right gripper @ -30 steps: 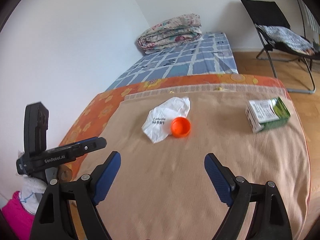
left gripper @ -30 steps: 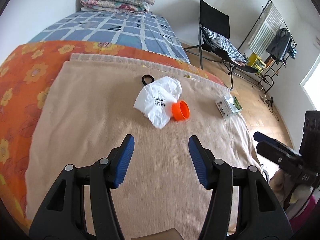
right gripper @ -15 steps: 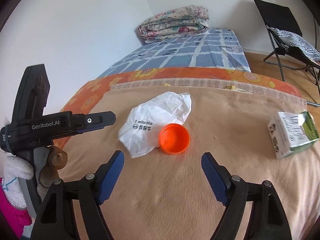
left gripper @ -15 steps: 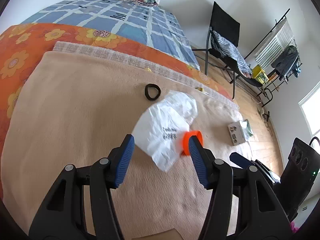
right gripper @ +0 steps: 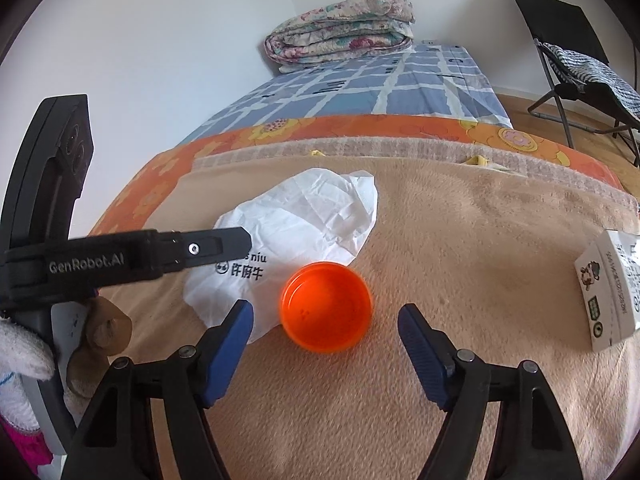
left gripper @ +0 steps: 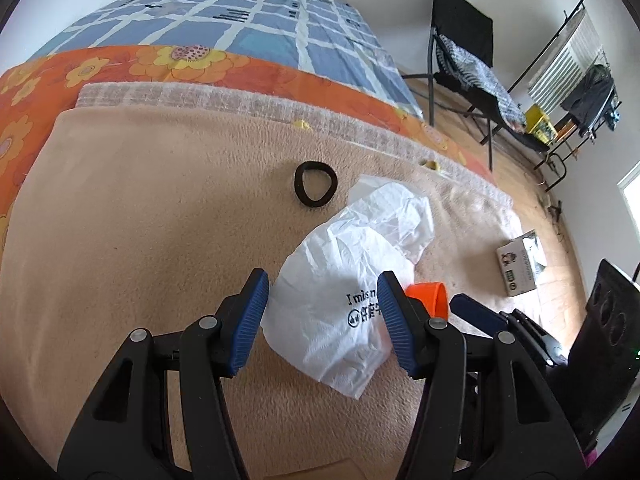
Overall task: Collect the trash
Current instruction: 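Grasp the white plastic bag with the left tool while the right tool grasps the orange cap, then carry the white bag and orange cap down over the blue basket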
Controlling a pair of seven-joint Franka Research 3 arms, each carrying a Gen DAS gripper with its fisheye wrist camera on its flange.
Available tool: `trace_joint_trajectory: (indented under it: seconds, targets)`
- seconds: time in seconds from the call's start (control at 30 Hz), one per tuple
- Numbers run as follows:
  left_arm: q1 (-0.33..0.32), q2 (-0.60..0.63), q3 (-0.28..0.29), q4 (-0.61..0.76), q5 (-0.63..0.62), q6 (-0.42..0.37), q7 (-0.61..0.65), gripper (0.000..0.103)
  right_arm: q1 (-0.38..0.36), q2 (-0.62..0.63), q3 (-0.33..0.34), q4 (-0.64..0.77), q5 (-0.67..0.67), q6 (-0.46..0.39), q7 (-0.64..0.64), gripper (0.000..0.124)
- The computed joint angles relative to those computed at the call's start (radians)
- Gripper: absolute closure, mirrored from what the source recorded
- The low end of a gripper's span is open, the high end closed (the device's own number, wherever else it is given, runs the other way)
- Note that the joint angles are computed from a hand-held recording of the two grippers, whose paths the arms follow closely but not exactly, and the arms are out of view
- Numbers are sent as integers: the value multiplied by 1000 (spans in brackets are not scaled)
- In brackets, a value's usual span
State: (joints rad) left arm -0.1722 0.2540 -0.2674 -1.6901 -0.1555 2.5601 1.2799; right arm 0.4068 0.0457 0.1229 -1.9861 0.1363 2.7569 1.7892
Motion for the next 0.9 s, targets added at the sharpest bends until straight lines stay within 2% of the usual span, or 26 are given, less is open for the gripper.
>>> trace_joint_trajectory:
  seconds: [0.17, 0.23, 0.33, 0.4, 0.47, 0.5, 0.63, 0.67, 0.9]
  targets:
    - [2, 14, -9, 9, -20, -5, 9, 46, 0, 20, -1, 20, 20, -13, -6, 59]
    - [1, 15, -8, 10, -19, -6, 9, 56, 1, 25, -3, 25, 13, -21, 1, 66]
    - [2, 17, -12, 10, -27, -5, 19, 59, 0, 31, -2, 31, 25, -30, -13, 75]
    - [3, 17, -15, 10, -32, -5, 33, 70, 0, 28, -2, 28, 31, -32, -24, 76]
    - [1, 11, -15, 3, -30, 5, 40, 71, 0, 26, -3, 27, 34, -32, -24, 76]
    - [1, 7, -16, -3, -32, 12, 44, 76, 1, 25, -3, 26, 29, -31, -18, 76]
    - [10, -14, -20, -24, -64, 41, 65, 84, 2, 12, -4, 12, 21, -26, 0, 76]
    - [13, -19, -21, -28, -76, 47, 73, 92, 1, 6, -4, 6, 20, -24, 4, 76]
    - [29, -69, -21, -64, -161, 88, 116, 94, -8, -43, -1, -34, 26, -20, 11, 76]
